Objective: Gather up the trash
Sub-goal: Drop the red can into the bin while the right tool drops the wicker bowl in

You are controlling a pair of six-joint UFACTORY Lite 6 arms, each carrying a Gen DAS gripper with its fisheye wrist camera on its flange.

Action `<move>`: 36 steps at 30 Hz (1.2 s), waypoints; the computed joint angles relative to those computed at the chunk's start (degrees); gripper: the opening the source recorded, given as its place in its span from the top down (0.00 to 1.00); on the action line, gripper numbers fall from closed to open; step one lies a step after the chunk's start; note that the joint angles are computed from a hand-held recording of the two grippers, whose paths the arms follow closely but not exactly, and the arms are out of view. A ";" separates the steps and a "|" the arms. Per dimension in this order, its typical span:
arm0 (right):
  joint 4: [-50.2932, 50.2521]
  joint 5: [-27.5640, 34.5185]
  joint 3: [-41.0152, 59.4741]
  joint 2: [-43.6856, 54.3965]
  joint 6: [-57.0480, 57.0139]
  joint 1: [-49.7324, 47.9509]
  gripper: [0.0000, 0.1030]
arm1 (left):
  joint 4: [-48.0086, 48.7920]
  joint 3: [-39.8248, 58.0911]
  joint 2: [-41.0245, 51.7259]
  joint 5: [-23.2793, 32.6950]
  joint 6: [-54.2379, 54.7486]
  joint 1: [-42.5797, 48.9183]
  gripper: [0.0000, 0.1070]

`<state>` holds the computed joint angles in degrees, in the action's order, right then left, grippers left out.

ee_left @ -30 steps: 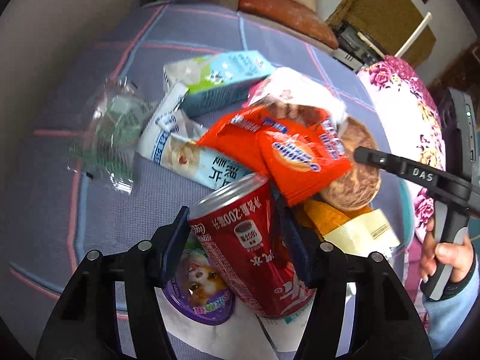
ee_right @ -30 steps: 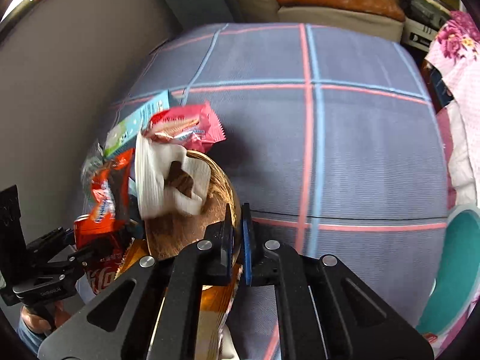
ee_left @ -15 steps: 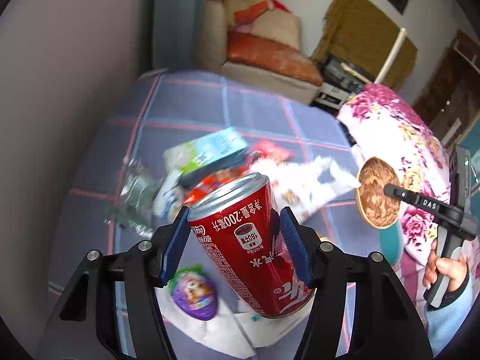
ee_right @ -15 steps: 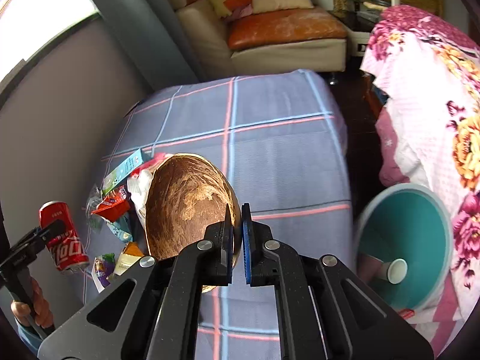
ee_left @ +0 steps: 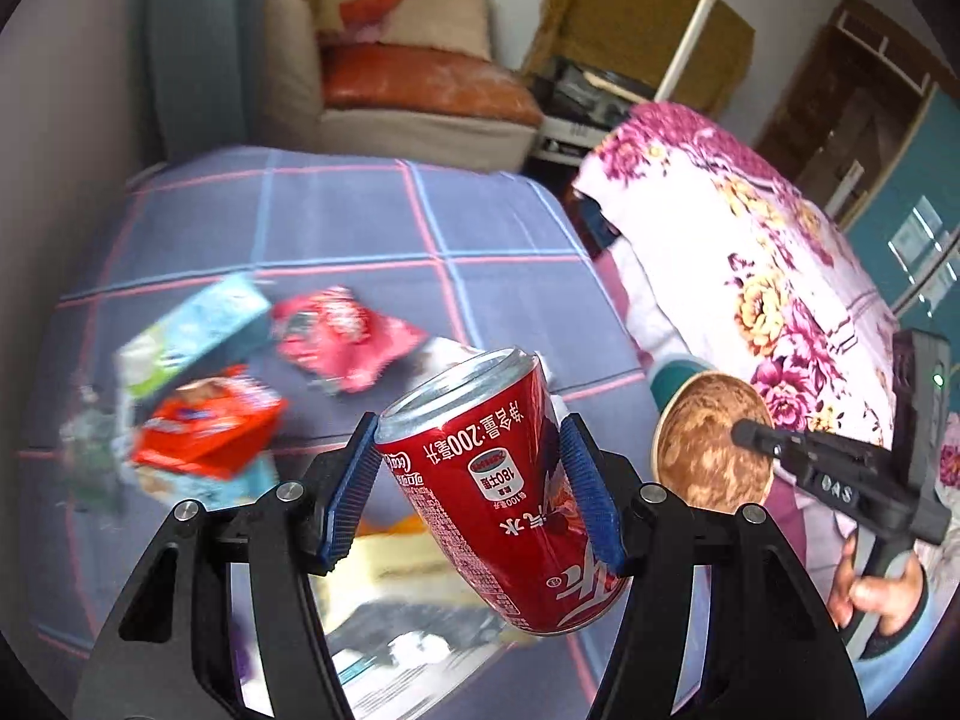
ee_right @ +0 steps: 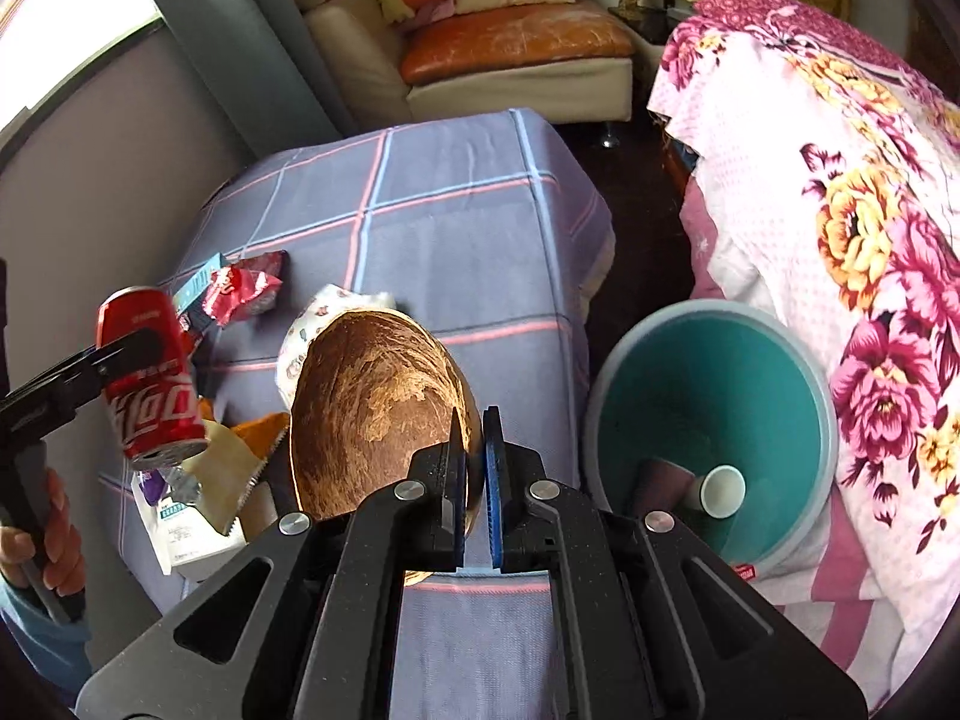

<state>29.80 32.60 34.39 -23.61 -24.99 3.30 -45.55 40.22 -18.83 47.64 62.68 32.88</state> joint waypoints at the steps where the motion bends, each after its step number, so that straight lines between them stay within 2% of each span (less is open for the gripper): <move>1: 1.54 0.40 -0.38 0.22 -2.28 -1.84 0.95 | -0.05 0.05 1.46 -2.70 -1.74 -3.29 0.42; 9: 9.81 3.90 0.11 1.89 -18.17 -17.69 0.95 | -0.32 1.50 4.50 -9.27 -10.01 -17.38 0.42; 15: 14.34 7.19 1.74 5.07 -32.28 -37.53 0.95 | 6.95 3.46 8.33 -21.56 -26.42 -39.85 0.42; 19: 15.64 7.53 4.27 9.29 -39.51 -48.60 0.95 | 14.21 7.04 16.49 -29.02 -37.81 -54.21 0.42; 21: 15.93 6.90 5.58 11.53 -41.12 -51.06 0.95 | 18.88 9.73 21.76 -31.97 -44.04 -59.88 0.42; 26: 17.55 6.16 8.02 17.33 -45.72 -55.70 0.95 | 26.31 15.30 31.64 -35.40 -53.63 -67.12 0.43; 31: 18.51 4.88 8.18 20.43 -48.01 -57.65 0.94 | 31.94 19.95 39.59 -36.70 -60.76 -69.94 0.43; 36: 18.77 3.65 8.52 22.93 -49.23 -58.42 0.94 | 33.54 22.55 45.10 -36.59 -62.30 -71.91 0.43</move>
